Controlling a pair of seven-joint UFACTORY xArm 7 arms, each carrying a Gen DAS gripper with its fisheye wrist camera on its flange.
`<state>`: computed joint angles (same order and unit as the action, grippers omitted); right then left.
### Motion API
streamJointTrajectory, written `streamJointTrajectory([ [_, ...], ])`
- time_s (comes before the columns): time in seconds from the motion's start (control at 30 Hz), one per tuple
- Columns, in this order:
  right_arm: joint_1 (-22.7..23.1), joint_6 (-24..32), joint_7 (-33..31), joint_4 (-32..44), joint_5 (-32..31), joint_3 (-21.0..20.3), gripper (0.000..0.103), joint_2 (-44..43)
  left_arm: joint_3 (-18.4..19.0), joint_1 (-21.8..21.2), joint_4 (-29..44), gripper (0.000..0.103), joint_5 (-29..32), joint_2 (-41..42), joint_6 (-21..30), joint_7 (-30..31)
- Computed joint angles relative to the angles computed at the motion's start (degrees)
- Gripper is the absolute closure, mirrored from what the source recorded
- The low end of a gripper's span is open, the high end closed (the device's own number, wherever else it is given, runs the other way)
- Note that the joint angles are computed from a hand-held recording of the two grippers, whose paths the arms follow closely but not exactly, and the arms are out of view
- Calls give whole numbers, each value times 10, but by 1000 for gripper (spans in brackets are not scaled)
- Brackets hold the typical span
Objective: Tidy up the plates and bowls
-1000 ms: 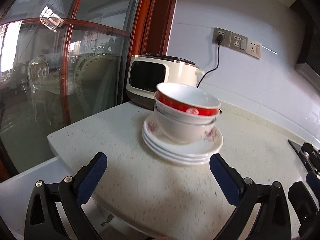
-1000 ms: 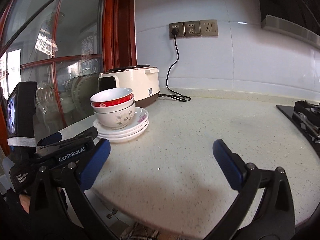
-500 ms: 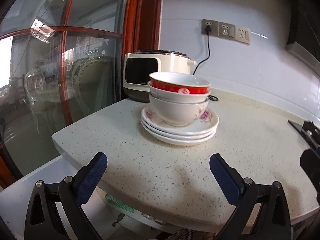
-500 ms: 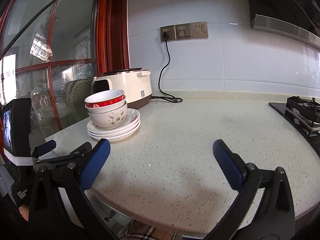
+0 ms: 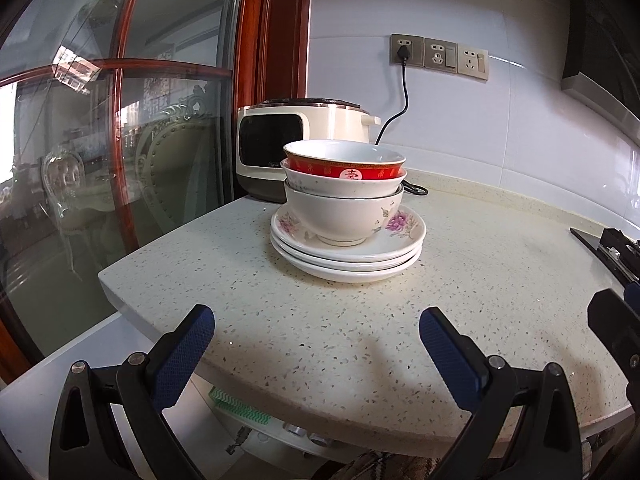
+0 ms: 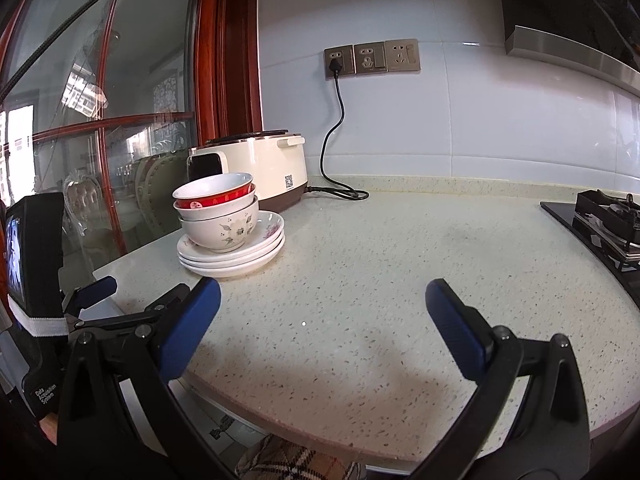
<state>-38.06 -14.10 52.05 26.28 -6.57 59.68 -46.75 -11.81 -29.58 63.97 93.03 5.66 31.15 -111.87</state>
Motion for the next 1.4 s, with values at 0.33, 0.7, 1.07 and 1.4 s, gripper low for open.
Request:
streamJointTrajectory([
  [0.33, 8, -1, -8, -3, 1, -11, 0, 16, -1, -2, -2, 0, -3, 1, 1, 3],
  [0.7, 12, -2, -22, -2, 4, -13, 0, 27, -1, -4, -3, 0, -10, 2, 2, 10],
  [1.07, 12, 0, -24, -1, 7, -9, 0, 30, 2, 0, -7, 0, -6, 0, -7, 8],
  [1.4, 14, -3, -27, -2, 9, -8, 0, 36, 3, 6, -12, 0, -1, -1, -17, 5],
])
